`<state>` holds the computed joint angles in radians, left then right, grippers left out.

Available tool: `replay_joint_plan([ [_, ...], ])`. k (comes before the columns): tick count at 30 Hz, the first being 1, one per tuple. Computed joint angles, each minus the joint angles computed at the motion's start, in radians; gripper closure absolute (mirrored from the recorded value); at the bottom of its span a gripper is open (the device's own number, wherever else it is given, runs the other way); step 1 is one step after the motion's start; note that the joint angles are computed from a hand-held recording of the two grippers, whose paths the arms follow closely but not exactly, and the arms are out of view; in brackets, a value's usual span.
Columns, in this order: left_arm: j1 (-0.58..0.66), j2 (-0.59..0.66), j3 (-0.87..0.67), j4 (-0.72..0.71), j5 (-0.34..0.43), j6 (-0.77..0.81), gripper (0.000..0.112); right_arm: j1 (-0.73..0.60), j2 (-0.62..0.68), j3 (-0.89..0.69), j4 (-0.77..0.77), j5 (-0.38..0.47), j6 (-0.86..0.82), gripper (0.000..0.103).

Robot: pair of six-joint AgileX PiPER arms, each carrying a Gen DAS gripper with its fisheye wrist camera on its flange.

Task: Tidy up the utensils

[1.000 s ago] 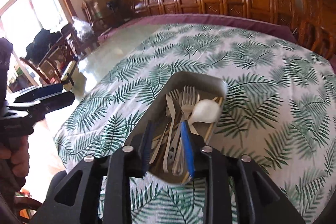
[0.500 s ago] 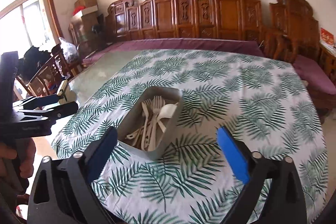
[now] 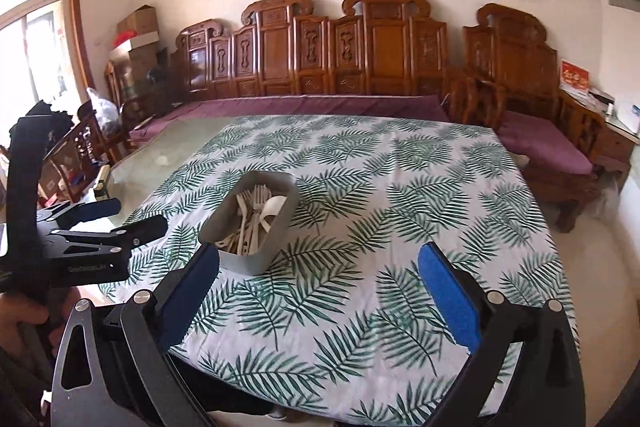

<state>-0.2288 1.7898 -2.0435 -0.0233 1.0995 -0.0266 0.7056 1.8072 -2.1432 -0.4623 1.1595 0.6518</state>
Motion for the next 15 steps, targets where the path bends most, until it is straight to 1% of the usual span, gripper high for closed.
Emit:
replay_joint_plan([
  [2,-0.013,-0.017,0.001,0.011,0.003,-0.013,0.017,0.005,-0.041,0.057,-0.024,-0.023,0.035,0.003],
  [5,-0.031,-0.042,-0.018,0.030,0.012,-0.031,0.017,0.012,-0.085,0.093,-0.063,-0.039,0.072,0.003],
  [15,-0.093,-0.086,-0.170,0.125,0.072,-0.078,0.017,0.087,-0.097,-0.044,-0.206,0.034,0.075,0.003],
])
